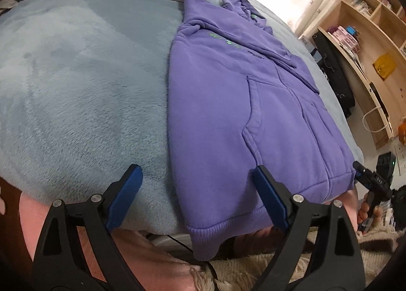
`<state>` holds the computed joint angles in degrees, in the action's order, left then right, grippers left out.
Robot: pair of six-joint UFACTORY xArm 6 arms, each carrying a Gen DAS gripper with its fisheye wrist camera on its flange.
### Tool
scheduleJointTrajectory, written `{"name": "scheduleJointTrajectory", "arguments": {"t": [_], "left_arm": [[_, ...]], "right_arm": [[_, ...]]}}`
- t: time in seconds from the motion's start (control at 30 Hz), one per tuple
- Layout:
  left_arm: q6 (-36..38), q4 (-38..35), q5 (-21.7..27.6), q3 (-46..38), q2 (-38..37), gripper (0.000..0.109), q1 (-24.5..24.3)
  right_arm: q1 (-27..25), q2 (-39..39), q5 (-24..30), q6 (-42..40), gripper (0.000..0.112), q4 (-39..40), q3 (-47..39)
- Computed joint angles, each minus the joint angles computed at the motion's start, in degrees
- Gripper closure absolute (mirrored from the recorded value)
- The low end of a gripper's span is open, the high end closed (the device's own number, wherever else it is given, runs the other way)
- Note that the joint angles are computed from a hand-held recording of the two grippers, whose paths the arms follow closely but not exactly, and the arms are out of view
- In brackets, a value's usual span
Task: Fold large clothes
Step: 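Grasp the ribbed hoodie hem with both grippers, then lift the hem with both grippers and fold it toward the hood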
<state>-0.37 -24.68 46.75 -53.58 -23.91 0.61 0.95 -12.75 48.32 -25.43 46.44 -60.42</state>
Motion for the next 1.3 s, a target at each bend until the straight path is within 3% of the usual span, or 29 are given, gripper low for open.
{"name": "scheduleJointTrajectory", "arguments": {"t": [0.2,0.5,0.8,0.83,0.9,0.93,0.97,1.07,1.17,1.3], "left_arm": [[6.9,-7.2,1.3,-0.4,0.1,0.022,0.2],[16.0,-21.2,5.3,-0.7,1.2,0.022,2.7],[15.4,-20.1,0.9,-3.4,4.7,0.022,-2.6],[14.9,-20.1,0.3,-3.2,4.4,0.025,-2.8],[13.3,-19.8,-2.1,-3.2,4.4,0.048,-3.6],[12.1,-19.3,-3.1,-3.2,4.5,0.073,-3.8],[10.3,-18.6,-3.7,-3.8,5.4,0.090,-3.8],[4.8,-20.6,-5.0,-4.9,6.1,0.097,-3.6],[-0.8,-14.3,-6.8,-6.9,5.1,0.098,-5.4],[-5.3,-8.2,-4.9,-9.9,2.6,0.099,-6.5]], "right_arm": [[-1.3,3.1,2.3,-1.8,0.062,3.3,-2.1],[1.9,3.9,-0.5,2.1,0.063,2.6,-2.5],[7.4,7.8,-3.2,12.5,0.063,-7.3,-7.1],[8.3,7.2,-4.3,13.6,0.063,-8.4,-6.4],[10.0,8.0,-6.3,15.8,0.069,-10.3,-7.1],[10.5,8.2,-6.7,16.4,0.084,-10.6,-7.4],[11.3,8.8,-7.2,17.5,0.095,-11.5,-8.1],[13.6,7.5,-10.1,22.7,0.100,-19.2,-8.5],[14.7,4.8,-11.7,23.3,0.101,-19.4,-8.6],[16.0,1.2,-10.1,25.1,0.101,-20.9,-10.9]]}}
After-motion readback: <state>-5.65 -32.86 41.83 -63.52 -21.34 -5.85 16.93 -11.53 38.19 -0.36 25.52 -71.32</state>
